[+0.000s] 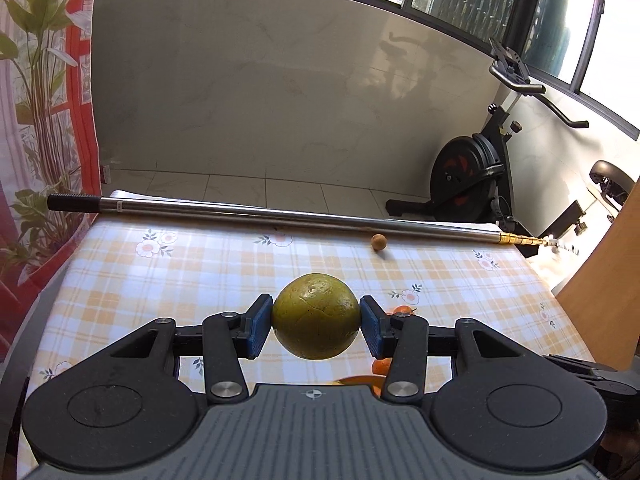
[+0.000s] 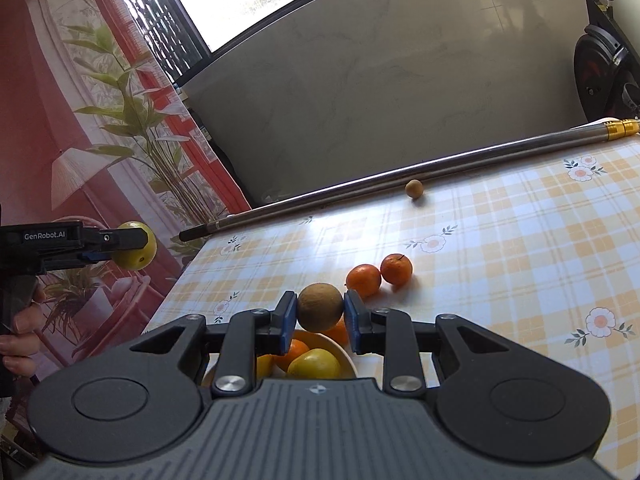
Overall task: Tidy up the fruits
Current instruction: 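Carry the yellow-green fruit and the brown fruit back toward the beige plate, then lower the yellow-green fruit into the plate and open the left gripper while the right holds the brown fruit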
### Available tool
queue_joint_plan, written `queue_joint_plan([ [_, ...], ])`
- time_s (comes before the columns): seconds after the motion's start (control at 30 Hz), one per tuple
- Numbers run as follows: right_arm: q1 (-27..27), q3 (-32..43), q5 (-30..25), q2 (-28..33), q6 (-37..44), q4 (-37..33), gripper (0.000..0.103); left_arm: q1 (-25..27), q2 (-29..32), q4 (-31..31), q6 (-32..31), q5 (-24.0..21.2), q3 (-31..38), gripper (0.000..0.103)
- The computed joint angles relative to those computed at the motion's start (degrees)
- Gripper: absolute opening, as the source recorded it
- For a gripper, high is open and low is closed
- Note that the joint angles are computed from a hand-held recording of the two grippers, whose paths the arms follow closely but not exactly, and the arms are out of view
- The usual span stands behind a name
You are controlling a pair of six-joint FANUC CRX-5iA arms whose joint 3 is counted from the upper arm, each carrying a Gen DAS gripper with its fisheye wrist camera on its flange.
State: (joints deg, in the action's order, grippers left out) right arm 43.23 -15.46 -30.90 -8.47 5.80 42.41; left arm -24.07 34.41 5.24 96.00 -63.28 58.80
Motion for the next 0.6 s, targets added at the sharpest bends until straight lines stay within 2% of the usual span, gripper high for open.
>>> queue_joint_plan([
  [0.27,3.3,1.6,-1.4,1.6,0.6,-0.7,0.028,1.9,-9.2,3.3,-4.6,4.8,-16.7,0.050],
  [0.6,5.6,2.6,-4.7,3.1,3.3,-4.9,0.028,2.2,-8.8,6.3,-8.1,4.5,-23.2,0.050],
])
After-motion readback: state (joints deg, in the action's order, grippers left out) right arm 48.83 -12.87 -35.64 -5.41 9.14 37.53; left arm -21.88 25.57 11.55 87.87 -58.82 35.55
